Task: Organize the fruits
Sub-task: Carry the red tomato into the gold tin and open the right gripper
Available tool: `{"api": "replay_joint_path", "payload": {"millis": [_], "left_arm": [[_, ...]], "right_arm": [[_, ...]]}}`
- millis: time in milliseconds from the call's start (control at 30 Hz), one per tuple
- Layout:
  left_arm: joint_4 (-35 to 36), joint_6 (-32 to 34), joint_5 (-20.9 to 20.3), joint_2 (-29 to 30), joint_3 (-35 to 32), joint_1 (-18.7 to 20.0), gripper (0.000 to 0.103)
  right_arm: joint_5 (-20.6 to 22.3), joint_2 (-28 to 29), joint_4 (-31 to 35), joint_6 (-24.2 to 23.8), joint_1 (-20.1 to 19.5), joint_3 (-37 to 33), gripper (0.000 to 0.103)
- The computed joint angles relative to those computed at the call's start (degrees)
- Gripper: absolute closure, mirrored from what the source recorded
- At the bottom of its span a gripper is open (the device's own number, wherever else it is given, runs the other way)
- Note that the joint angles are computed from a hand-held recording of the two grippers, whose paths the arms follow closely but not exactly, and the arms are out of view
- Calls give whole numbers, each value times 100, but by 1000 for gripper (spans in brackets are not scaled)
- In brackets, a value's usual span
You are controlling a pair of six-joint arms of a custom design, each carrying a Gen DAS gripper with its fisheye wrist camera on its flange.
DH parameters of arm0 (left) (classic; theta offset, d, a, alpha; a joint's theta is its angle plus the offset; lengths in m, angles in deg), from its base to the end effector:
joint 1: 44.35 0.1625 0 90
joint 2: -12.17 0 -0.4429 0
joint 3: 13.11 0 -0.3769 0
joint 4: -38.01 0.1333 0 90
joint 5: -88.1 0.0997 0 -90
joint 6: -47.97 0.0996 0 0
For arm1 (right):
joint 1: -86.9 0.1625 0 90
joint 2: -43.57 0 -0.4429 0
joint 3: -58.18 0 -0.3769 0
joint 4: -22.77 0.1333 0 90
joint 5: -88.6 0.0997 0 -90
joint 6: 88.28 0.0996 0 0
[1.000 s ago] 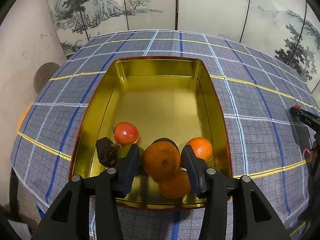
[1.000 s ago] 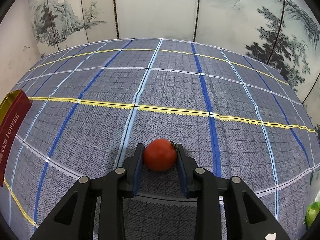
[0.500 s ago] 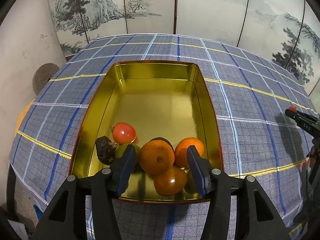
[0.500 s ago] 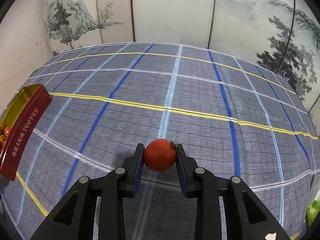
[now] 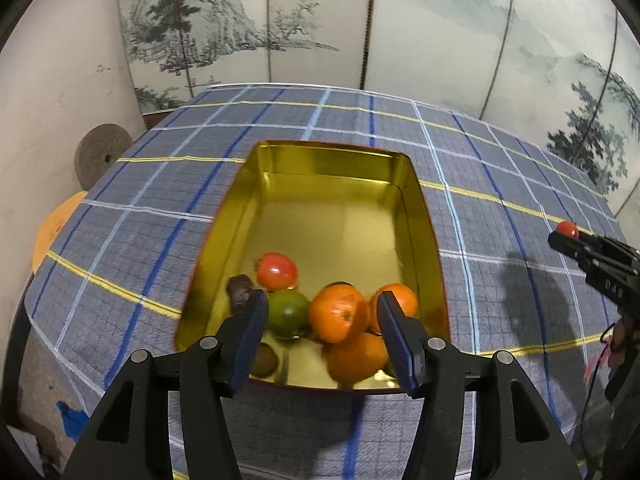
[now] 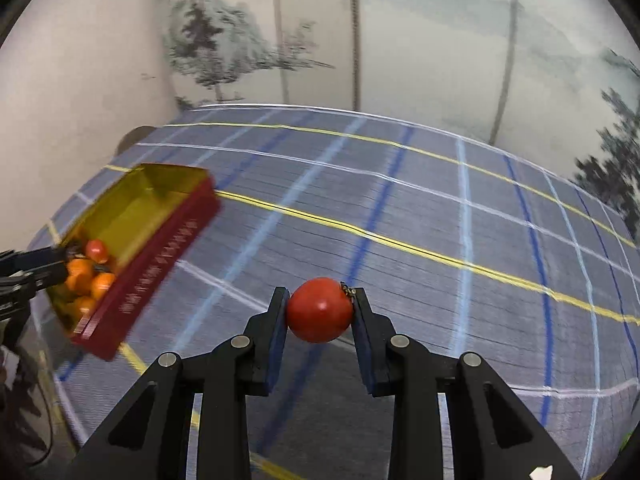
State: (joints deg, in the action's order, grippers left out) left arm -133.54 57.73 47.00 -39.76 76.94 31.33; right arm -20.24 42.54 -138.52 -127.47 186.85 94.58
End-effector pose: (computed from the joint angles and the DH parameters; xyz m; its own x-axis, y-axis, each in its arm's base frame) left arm 0.0320 -0.7172 0.2995 -0.7236 -0.2152 -0.6559 0.3067 0.7510 -0.5847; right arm 0.2527 -0.8554 -0.0656 -0.6594 -0.4862 0.5734 -0.7182 0.6328 -0.2894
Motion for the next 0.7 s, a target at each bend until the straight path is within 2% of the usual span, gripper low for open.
{"api": "replay_joint_path", "payload": {"millis": [133,400,700], "left_arm": [[-242,11,176,-114,124,0,40],[-424,-129,443,-314,316,65,39],[-472,-288,553,-477,530,142,39]], "right_arm": [[251,44,180,-115,151,40,75],[719,168,594,-404,441,69,75],[795,515,1133,-664,663,-219,75]]}}
